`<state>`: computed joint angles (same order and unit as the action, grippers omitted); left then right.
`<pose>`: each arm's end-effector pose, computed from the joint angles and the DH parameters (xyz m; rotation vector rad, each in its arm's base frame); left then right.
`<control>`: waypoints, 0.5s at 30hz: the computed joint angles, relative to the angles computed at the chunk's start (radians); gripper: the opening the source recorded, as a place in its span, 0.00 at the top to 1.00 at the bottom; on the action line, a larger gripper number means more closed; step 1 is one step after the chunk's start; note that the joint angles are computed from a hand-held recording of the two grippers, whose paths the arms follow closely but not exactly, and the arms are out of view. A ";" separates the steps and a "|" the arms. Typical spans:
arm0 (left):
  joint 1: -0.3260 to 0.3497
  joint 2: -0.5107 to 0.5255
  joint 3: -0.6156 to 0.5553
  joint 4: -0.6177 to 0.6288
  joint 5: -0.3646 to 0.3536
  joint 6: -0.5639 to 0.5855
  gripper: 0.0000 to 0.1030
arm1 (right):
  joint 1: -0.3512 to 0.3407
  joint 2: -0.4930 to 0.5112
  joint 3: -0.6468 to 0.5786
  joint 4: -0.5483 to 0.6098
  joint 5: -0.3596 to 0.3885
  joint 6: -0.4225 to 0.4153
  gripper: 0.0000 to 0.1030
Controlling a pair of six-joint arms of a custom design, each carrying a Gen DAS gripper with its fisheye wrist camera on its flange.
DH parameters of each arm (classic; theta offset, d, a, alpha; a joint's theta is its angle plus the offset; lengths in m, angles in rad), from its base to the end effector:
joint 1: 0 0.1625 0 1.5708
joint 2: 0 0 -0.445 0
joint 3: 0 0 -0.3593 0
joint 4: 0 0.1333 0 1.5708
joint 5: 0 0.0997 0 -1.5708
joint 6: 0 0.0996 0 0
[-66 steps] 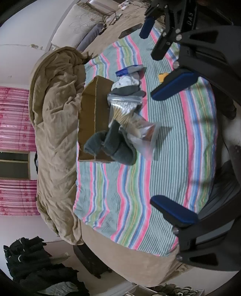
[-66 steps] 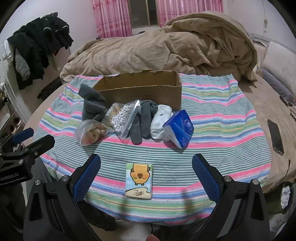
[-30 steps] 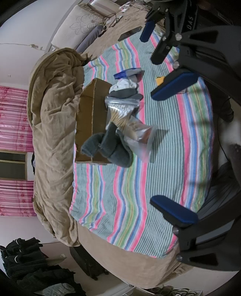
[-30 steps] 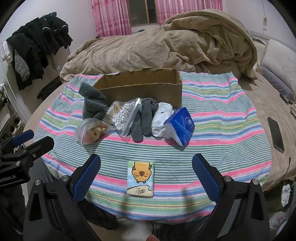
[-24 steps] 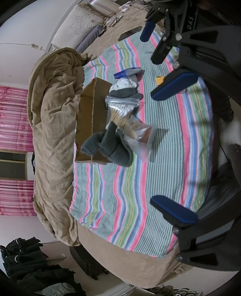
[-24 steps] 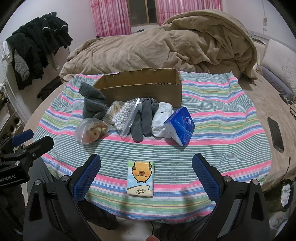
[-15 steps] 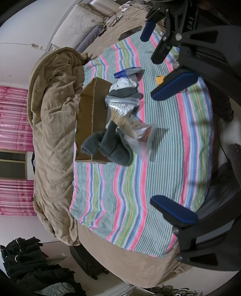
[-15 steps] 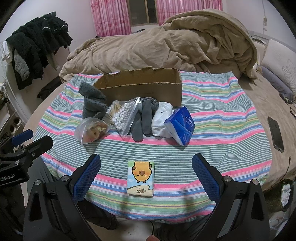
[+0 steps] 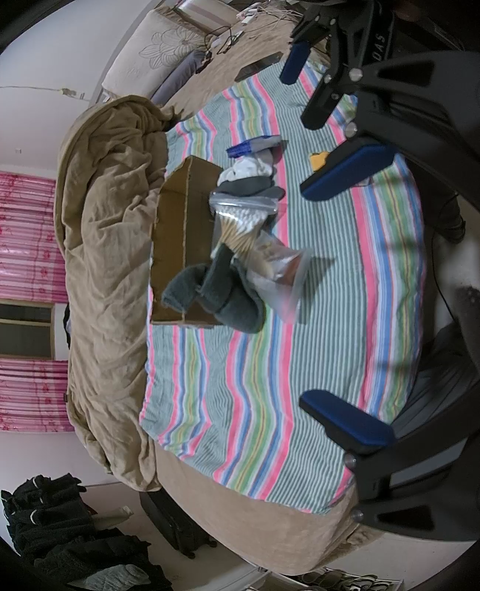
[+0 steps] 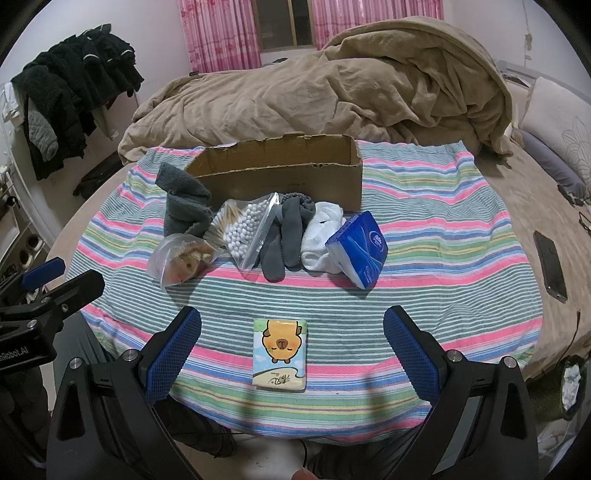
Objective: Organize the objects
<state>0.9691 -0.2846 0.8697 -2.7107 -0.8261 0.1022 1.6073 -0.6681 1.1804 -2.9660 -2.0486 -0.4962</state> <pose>-0.3156 -0.8143 0.0793 0.5785 2.3517 -0.8964 0.1164 -0.7904 0.2829 0.3543 -2.3169 0.9422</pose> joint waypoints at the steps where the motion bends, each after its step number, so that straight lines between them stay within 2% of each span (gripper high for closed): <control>1: 0.000 0.001 -0.001 0.001 0.001 0.000 0.01 | 0.000 -0.001 0.001 0.001 0.000 0.001 0.02; 15: 0.000 0.000 -0.001 0.005 0.001 -0.002 0.01 | 0.000 0.004 -0.008 0.006 -0.001 0.001 0.02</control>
